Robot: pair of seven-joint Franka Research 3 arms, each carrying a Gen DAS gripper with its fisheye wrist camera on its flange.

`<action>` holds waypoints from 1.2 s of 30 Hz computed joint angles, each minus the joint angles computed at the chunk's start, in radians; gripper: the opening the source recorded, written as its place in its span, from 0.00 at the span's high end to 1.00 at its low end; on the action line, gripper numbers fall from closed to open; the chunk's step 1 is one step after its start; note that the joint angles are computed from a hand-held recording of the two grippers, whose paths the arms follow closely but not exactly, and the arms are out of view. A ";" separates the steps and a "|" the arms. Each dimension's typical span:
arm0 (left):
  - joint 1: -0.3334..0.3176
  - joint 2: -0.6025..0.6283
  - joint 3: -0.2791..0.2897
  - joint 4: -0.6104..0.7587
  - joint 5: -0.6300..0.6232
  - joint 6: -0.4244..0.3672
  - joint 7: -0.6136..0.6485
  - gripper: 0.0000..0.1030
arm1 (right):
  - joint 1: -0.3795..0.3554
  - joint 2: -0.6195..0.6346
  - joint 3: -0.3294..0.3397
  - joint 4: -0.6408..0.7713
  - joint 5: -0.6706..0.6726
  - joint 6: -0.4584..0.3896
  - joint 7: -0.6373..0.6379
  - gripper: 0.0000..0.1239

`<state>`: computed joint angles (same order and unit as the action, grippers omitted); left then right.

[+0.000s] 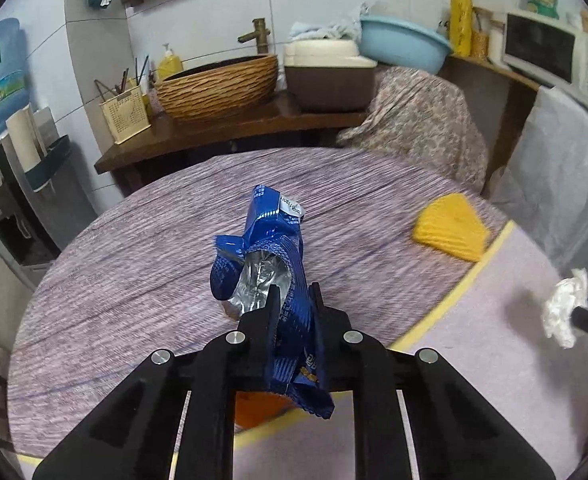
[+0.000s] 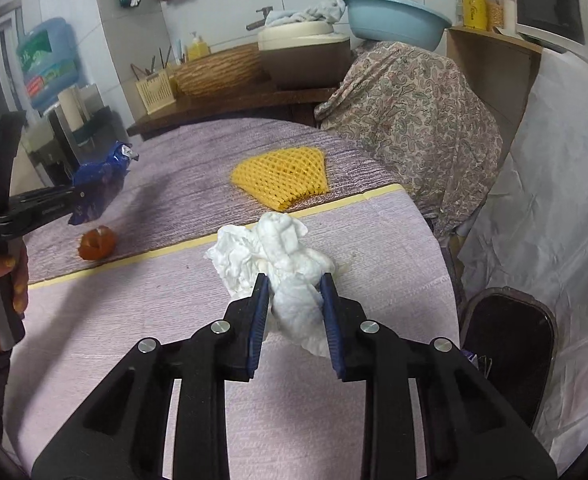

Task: Collect trash
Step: 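Carry the blue wrapper and tissues over the black bin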

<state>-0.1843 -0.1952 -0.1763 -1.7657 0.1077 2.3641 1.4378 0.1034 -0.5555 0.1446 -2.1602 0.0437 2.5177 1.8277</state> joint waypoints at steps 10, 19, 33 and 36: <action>-0.170 -0.160 0.003 -0.182 -0.283 0.050 0.144 0.85 | -0.030 -0.285 0.004 -0.243 0.031 0.037 0.037 0.78; -0.298 -0.104 -0.059 -0.146 -0.367 0.031 0.204 0.85 | -0.183 -0.637 -0.052 -0.499 0.045 -0.067 0.129 0.78; -0.362 0.080 -0.169 0.009 -0.344 0.009 0.147 0.85 | -0.360 -0.569 -0.101 -0.678 0.012 -0.020 0.106 0.78; -0.368 0.107 -0.182 0.027 -0.322 0.003 0.132 0.85 | -0.371 -0.501 -0.097 -0.684 0.013 0.021 0.102 0.78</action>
<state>-0.5524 -0.0883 -0.3585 -1.7391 -0.2146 2.3669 1.5702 -0.2680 -1.0564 0.0477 -2.8444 0.0571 2.5392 1.9297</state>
